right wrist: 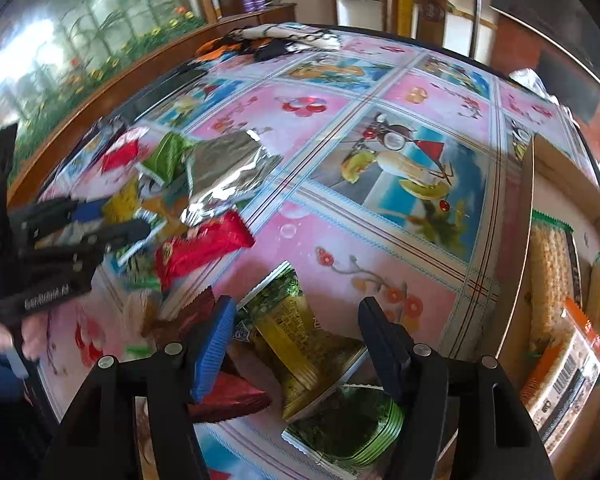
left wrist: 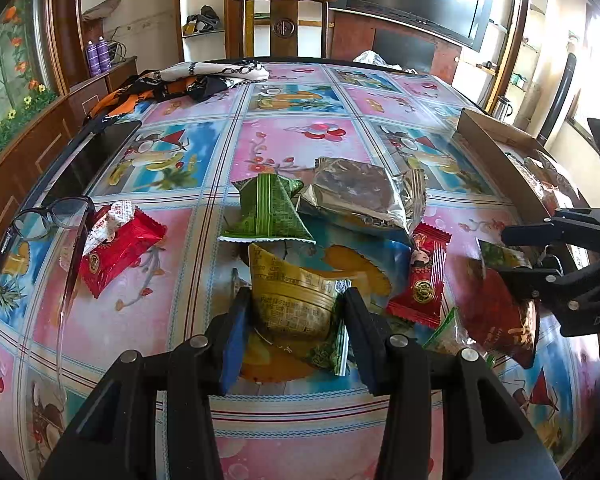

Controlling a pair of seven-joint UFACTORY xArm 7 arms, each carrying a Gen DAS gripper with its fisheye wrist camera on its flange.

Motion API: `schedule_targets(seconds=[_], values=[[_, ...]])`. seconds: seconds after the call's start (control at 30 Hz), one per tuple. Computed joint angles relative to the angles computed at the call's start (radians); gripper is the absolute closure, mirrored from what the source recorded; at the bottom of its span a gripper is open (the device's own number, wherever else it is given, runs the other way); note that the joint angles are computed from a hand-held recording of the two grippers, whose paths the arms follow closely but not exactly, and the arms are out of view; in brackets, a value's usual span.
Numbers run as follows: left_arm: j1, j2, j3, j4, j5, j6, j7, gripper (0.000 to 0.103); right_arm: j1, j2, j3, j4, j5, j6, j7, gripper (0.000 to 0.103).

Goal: Organize snacks
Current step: 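Grasp the gold snack bag with the left gripper while the right grasps a yellow-green snack pack, then carry the gold bag and yellow-green pack over the cardboard box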

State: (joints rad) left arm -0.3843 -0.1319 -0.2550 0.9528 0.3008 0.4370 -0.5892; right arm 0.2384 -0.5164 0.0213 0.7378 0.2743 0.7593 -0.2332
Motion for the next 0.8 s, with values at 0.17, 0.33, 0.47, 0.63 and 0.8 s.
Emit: schedule_targets(seconds=[0.17,0.33,0.47,0.63,0.8], values=[[0.000,0.003,-0.003,0.002,0.008,0.000,-0.006,0.058,-0.001,-0.041,-0.014,-0.014,-0.015,0.006,-0.043,0.035],[-0.001,-0.001,0.000,-0.002,0.002,-0.001,-0.001,0.058,0.000,-0.071,-0.011,-0.036,-0.045,0.032,-0.102,0.035],[-0.001,-0.001,0.001,-0.001,0.000,-0.001,0.001,0.058,-0.004,-0.064,0.012,-0.052,-0.074,0.017,-0.106,0.035],[-0.004,-0.001,0.000,-0.007,-0.001,-0.010,0.004,0.060,0.016,-0.058,0.007,-0.057,-0.046,-0.015,-0.103,0.053],[-0.006,-0.008,0.002,-0.014,-0.018,-0.023,0.019,0.062,0.013,-0.050,0.021,-0.053,-0.047,-0.041,-0.054,0.055]])
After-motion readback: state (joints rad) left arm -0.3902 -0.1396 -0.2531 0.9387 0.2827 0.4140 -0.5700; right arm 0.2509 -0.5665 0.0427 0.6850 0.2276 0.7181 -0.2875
